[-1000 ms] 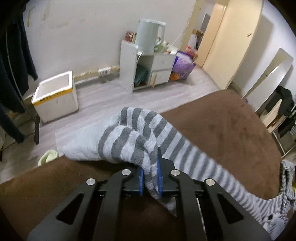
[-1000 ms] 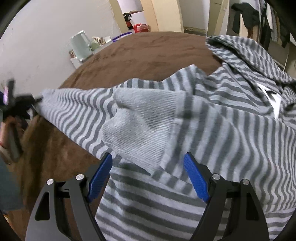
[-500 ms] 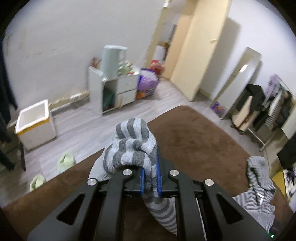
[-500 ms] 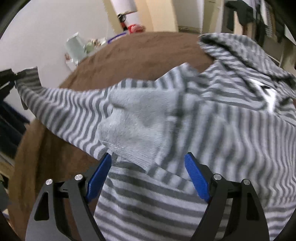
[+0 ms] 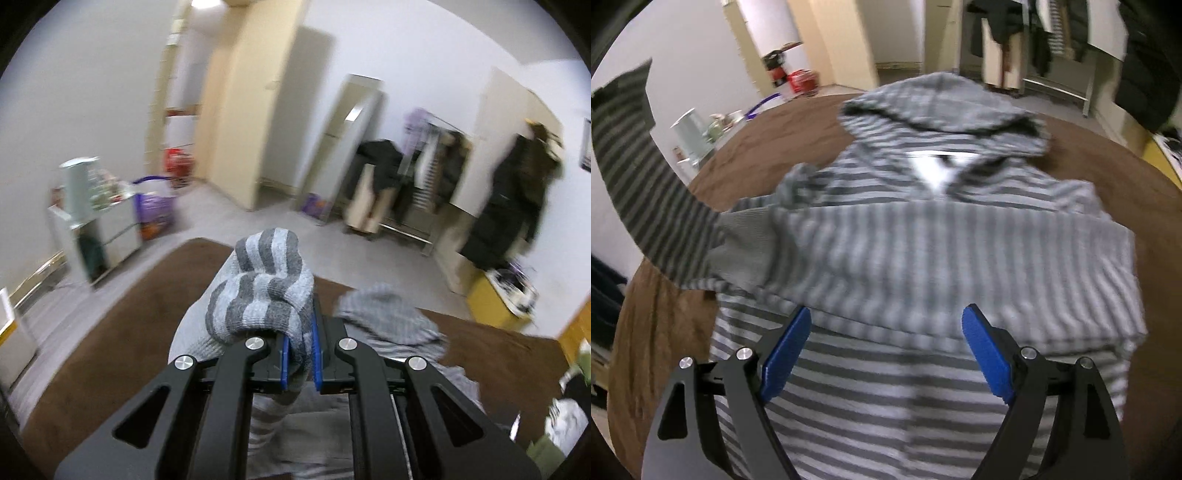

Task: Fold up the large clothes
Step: 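Lift the sleeve with the left tool and fold it across the hoodie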

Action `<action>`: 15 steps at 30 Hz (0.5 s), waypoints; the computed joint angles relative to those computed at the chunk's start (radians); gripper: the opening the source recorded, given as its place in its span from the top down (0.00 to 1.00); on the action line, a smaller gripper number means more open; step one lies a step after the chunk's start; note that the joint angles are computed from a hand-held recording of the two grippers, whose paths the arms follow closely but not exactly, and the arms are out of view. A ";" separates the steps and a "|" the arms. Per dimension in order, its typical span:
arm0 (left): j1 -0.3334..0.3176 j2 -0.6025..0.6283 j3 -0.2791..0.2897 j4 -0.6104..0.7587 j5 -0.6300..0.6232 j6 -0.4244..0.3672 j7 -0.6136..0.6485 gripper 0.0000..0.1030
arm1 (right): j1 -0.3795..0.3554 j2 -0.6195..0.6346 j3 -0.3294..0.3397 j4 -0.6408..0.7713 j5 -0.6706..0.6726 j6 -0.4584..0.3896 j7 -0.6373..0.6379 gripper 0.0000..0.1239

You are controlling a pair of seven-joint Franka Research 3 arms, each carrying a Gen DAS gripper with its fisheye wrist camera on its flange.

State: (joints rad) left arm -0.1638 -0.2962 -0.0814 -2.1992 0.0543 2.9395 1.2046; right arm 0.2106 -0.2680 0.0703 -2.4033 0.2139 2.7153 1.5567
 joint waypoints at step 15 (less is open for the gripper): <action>-0.213 0.267 -0.117 0.218 -0.407 0.037 0.268 0.89 | -0.172 -0.197 -0.063 -0.131 -0.044 -0.071 0.058 0.32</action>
